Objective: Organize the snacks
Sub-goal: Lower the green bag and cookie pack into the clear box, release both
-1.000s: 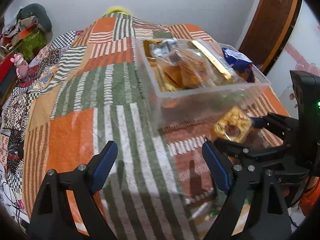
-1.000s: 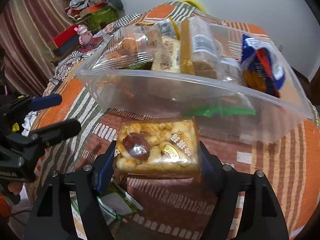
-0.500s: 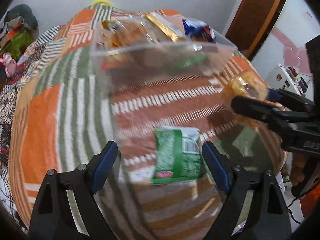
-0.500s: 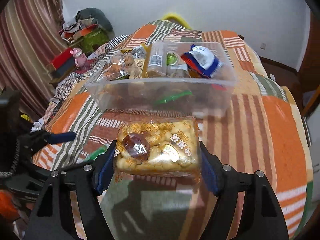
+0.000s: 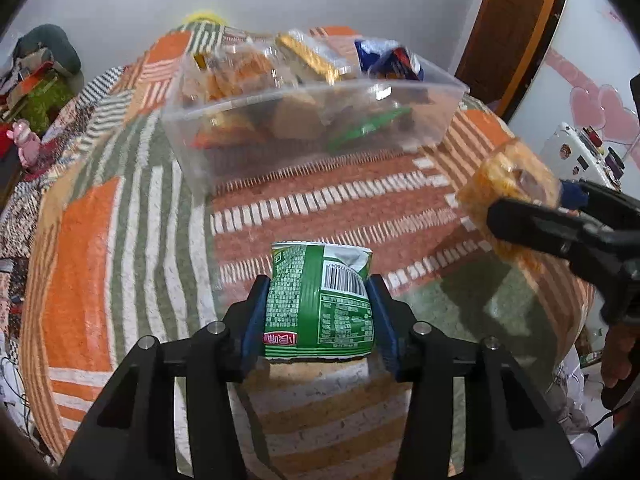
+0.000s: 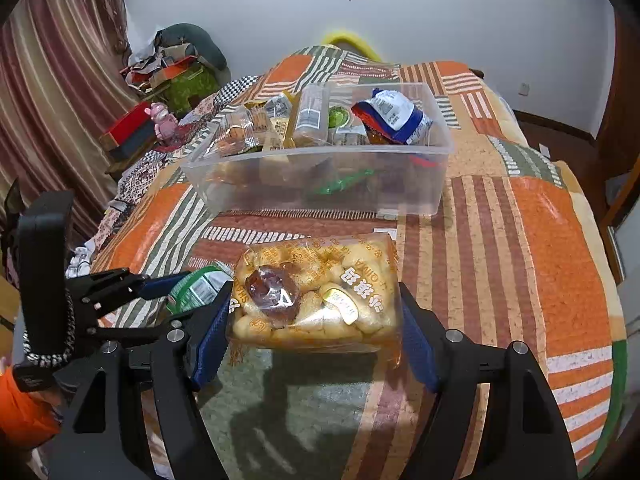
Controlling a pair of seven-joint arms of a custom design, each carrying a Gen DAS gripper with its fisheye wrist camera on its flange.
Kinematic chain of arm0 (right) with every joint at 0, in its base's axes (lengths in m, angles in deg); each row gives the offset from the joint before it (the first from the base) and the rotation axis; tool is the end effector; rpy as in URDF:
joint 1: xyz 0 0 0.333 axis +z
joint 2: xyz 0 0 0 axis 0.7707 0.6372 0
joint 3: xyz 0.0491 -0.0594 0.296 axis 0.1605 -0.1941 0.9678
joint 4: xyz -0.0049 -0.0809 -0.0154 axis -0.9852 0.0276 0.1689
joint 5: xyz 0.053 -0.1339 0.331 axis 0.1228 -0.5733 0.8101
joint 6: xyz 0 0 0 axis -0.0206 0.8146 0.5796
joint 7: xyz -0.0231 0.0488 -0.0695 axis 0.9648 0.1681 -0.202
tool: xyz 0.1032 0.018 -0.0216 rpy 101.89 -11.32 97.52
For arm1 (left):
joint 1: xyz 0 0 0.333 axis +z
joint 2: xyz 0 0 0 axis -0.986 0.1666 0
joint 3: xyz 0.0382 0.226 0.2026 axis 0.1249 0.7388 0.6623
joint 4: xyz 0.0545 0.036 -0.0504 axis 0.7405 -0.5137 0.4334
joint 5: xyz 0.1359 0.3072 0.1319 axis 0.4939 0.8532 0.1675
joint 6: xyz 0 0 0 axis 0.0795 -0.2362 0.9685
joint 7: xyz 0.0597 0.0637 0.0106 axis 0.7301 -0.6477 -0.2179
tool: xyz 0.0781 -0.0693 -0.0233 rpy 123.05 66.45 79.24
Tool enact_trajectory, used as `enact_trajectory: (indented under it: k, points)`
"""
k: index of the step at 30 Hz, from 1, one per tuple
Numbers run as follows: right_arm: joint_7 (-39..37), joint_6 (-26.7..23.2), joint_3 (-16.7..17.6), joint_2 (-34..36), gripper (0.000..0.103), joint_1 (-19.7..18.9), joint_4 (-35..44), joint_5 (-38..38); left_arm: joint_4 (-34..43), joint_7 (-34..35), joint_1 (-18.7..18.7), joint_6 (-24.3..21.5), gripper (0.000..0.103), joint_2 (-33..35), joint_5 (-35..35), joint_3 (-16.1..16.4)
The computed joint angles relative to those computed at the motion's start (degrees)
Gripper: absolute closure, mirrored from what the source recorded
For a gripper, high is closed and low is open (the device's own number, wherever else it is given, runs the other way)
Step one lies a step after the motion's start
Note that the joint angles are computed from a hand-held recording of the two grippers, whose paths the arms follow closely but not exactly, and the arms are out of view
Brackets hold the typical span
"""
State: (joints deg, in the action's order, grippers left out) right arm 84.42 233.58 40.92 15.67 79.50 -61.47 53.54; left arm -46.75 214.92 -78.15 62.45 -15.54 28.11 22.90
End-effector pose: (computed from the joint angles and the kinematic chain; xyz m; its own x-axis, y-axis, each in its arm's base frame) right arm 0.6208 0.3465 0.4413 -0.1094 -0.9732 -0.2025 -0.7499 0.2145 -0.6258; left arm 0.7030 -0.0943 0.4061 -0.6486 -0.7537 0.1062 -0.6664 0.4949 -0.5577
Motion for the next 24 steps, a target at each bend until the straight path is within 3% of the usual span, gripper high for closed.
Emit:
enact_trajectory:
  k: [14,19,24]
  points:
    - [1.97,0.51,-2.8,1.46,0.031,0.52,5.81,-4.61,12.28,-1.17,1.07,0.16,0.055,3.8,-4.74,-2.25]
    - [2.49,0.64,-4.0,3.01,0.031,0.63,9.34,-6.17,20.82,-2.94,0.52,-1.41,0.055,8.08,-4.37,-2.87]
    - [1.01,0.4,-4.19,5.5,0.031,-0.07,13.77,-5.6,34.05,-6.5,-1.49,-4.68,0.055,15.15,-1.41,-2.86]
